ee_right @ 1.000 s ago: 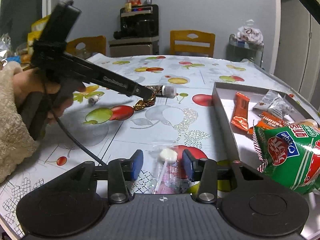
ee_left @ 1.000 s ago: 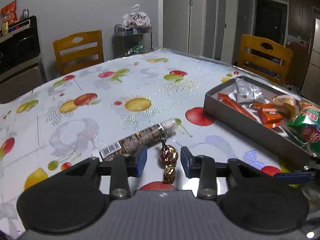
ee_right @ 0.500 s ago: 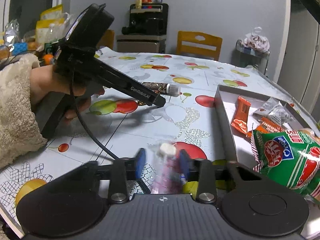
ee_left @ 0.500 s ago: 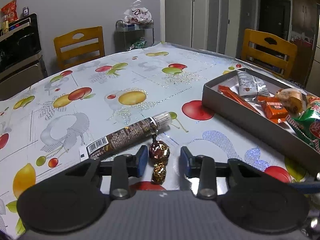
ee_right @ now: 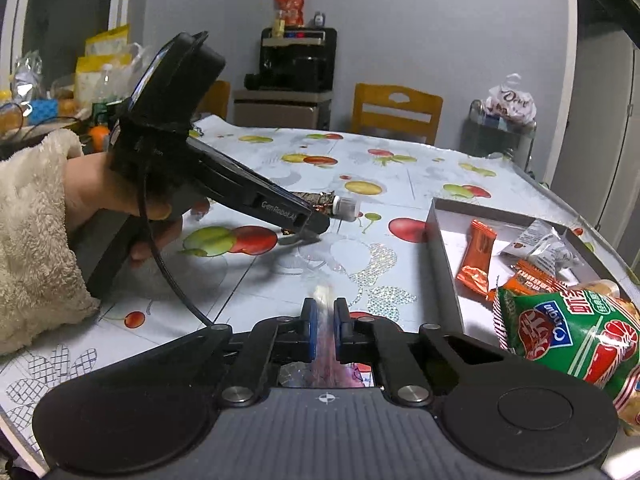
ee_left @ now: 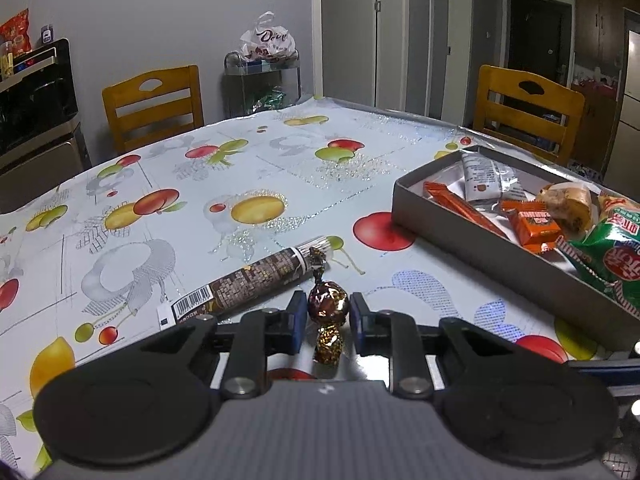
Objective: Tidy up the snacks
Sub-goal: 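Carry the gold candy with left tool while right tool carries lollipop to box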
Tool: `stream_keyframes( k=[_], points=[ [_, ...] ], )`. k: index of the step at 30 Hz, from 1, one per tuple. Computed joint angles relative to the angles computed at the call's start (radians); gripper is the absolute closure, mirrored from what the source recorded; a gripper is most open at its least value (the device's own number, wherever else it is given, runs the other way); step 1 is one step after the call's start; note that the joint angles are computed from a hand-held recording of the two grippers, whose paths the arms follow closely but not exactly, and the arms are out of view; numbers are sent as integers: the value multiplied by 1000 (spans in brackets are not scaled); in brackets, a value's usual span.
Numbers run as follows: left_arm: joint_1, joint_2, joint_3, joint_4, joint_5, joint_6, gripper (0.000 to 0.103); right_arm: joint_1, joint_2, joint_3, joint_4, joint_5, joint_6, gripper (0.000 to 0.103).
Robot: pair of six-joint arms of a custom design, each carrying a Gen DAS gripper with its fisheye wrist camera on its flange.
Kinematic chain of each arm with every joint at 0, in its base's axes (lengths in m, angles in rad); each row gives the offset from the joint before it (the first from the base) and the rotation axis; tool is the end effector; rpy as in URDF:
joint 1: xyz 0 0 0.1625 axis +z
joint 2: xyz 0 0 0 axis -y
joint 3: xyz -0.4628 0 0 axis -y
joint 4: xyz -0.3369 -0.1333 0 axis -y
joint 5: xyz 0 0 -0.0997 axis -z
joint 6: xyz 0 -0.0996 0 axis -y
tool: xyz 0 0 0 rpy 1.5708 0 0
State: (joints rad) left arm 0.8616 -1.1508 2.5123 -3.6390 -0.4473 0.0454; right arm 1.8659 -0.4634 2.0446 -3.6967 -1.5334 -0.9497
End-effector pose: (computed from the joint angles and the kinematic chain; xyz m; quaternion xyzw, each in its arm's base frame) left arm -0.0668 -0.4204 0.2875 0.1212 0.8061 -0.4397 0.3771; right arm 0.2903 -0.4838 -0.0010 0.5655 -0.7795 0.2605 0.0694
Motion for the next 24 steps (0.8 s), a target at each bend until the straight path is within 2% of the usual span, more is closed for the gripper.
stream_keyframes(
  k=[7, 16, 20, 24],
  points=[
    [-19, 16, 11, -76, 2, 54, 83, -5, -17, 12, -22, 37, 9, 93],
    [-81, 60, 19, -189, 30, 112, 83, -31, -63, 40, -54, 113, 14, 93],
    [-111, 91, -1, -207, 34, 113, 83, -50, -85, 38, -68, 136, 31, 93],
    [-121, 107, -39, -148, -3, 63, 83, -71, -101, 22, -74, 153, 52, 93]
  ],
)
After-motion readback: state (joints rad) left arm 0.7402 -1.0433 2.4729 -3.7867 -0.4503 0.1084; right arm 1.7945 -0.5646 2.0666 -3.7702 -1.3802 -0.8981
